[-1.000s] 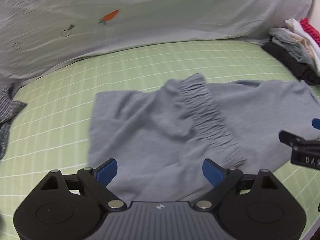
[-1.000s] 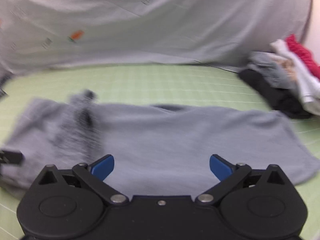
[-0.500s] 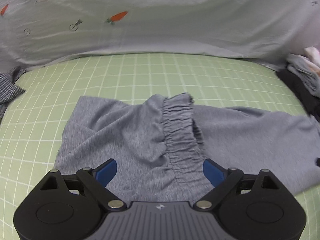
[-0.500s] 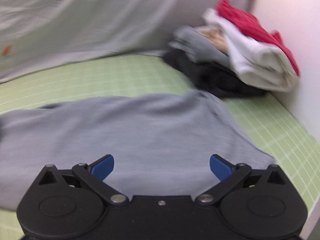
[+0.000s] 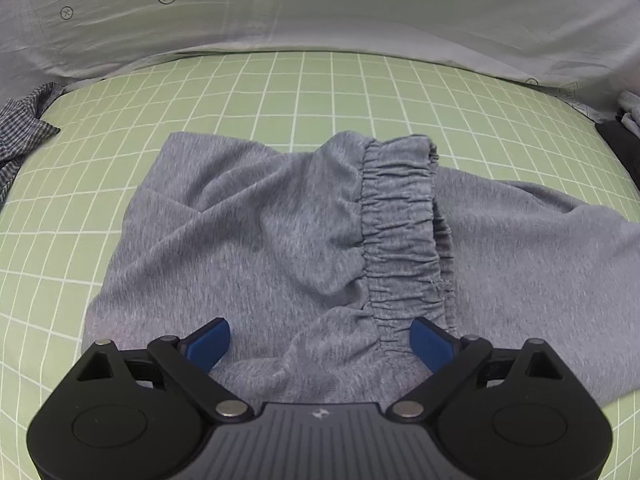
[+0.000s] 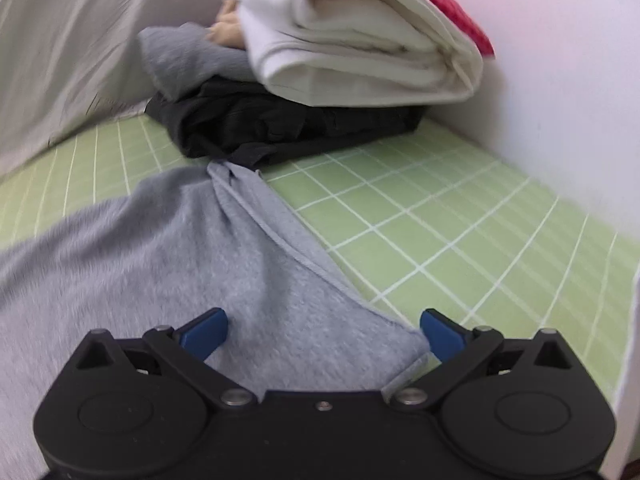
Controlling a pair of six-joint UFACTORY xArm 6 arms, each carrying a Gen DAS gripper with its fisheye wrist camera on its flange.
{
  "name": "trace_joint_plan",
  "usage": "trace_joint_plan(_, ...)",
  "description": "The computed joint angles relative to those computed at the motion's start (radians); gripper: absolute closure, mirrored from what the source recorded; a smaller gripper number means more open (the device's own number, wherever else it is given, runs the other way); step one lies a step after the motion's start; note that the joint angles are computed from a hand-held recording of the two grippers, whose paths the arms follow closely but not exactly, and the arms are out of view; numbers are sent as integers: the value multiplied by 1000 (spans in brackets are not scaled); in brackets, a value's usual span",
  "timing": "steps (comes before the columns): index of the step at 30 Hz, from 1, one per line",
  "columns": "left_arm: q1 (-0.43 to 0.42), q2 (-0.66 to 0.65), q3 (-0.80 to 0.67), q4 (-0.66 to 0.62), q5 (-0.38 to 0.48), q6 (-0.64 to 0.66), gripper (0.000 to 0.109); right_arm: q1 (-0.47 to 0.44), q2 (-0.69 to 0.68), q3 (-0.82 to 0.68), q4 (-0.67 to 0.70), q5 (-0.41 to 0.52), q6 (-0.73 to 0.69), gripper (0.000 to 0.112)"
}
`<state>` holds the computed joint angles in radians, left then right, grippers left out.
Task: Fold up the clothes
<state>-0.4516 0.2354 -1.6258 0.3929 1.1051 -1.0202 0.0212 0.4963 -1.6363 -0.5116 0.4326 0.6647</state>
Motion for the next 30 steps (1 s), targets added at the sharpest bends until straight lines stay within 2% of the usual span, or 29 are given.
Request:
trace_joint_plan(6, 2, 31, -33, -17, 25, 26, 6, 4, -6, 4, 76, 9, -22, 10)
trace_joint_plan(8, 7, 30, -28, -32, 16, 25, 6, 8, -20, 25, 117, -7, -81, 20)
trace_joint_plan(11, 12, 34, -28, -49, 9, 21, 6, 14, -40, 44, 219, -27, -193, 55)
trace_joint_plan(12, 14, 34, -26, -54, 5, 21, 6, 15, -44, 47, 268, -31, -234, 72)
trace_joint_plan(13, 16, 34, -24, -58, 1, 22, 6, 16, -47, 47, 334, -32, -273, 85)
trace_joint_plan(15, 21, 34, -20, -69, -8, 23, 6, 16, -45, 39, 505, -30, -355, 97)
trace_joint_plan(20, 40, 21, 11, -112, -53, 26, 6, 42, -49, 29, 859, -63, -525, 99)
trace_joint_plan(23, 40, 22, 13, -110, -60, 32, 6, 80, -44, -12, 1082, -61, -697, 99)
trace_joint_plan(27, 41, 22, 17, -108, -71, 38, 6, 136, -10, -124, 1268, 23, -892, 100)
trace_joint_plan(30, 42, 22, 20, -106, -79, 42, 6, 173, 35, -225, 1296, 142, -972, 100)
